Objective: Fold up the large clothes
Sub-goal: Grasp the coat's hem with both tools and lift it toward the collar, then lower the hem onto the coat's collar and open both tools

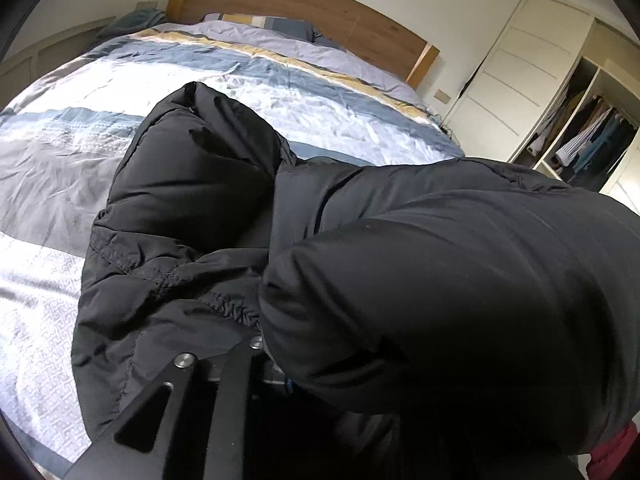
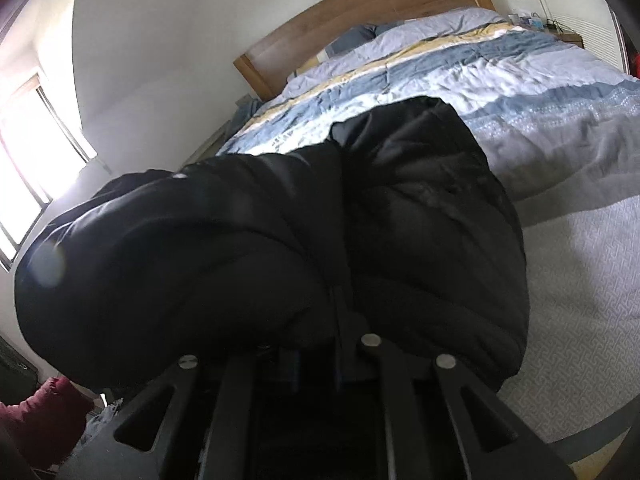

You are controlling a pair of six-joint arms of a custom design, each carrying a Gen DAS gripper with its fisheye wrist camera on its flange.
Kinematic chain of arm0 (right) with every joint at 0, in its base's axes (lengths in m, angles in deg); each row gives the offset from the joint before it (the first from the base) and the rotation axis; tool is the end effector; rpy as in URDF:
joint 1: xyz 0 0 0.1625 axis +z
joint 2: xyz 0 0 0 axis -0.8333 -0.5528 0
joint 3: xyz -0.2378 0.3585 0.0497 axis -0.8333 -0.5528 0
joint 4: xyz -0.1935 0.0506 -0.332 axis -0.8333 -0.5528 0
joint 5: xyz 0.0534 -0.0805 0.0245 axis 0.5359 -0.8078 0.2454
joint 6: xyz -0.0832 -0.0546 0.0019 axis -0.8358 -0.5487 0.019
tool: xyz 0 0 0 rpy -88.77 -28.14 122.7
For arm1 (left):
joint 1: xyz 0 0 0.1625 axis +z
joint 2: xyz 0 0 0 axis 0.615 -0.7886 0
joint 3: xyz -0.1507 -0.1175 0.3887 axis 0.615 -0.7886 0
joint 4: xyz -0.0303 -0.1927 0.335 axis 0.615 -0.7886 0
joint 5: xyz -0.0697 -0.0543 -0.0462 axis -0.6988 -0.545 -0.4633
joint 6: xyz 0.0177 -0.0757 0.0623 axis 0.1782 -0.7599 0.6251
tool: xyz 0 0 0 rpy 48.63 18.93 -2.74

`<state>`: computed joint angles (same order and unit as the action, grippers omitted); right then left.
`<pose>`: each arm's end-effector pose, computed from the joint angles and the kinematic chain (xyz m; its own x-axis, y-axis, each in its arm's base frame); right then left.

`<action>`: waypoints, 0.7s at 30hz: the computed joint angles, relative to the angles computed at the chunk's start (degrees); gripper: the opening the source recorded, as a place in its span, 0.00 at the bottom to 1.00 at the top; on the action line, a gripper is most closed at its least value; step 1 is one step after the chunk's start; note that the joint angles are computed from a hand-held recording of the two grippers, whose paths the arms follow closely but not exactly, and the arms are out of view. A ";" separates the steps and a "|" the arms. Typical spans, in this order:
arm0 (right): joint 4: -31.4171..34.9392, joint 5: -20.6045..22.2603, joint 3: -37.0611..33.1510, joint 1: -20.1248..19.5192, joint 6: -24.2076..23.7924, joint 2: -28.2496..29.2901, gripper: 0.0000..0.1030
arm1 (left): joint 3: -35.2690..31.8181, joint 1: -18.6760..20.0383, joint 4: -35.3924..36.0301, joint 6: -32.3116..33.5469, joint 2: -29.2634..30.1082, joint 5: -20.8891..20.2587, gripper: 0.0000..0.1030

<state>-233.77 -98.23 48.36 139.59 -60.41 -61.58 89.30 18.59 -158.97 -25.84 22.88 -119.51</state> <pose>0.0541 -0.5309 0.2953 -0.9563 0.1075 0.2718 -0.1426 0.6401 -0.7549 -0.2579 -0.6799 0.1300 -0.8222 0.5023 -0.2679 0.5674 0.7612 -0.3142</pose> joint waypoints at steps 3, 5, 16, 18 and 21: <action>-1.22 -0.93 0.31 0.47 0.54 0.34 0.14 | 0.62 -0.57 0.40 -0.83 -0.60 1.35 0.34; -1.25 -2.54 0.29 1.13 0.49 0.44 0.16 | 0.72 -0.58 0.77 -1.79 -0.88 2.94 0.44; 1.06 -10.69 2.68 4.37 1.55 -2.85 0.38 | 6.33 -1.18 2.12 -6.71 -6.91 4.29 0.65; 1.14 -11.24 3.93 4.71 2.47 -4.31 0.39 | 7.70 -1.12 2.35 -7.19 -8.95 4.58 0.68; 0.87 -12.79 5.38 6.01 2.96 -6.65 0.39 | 9.05 -1.72 2.01 -6.91 -11.50 5.54 0.70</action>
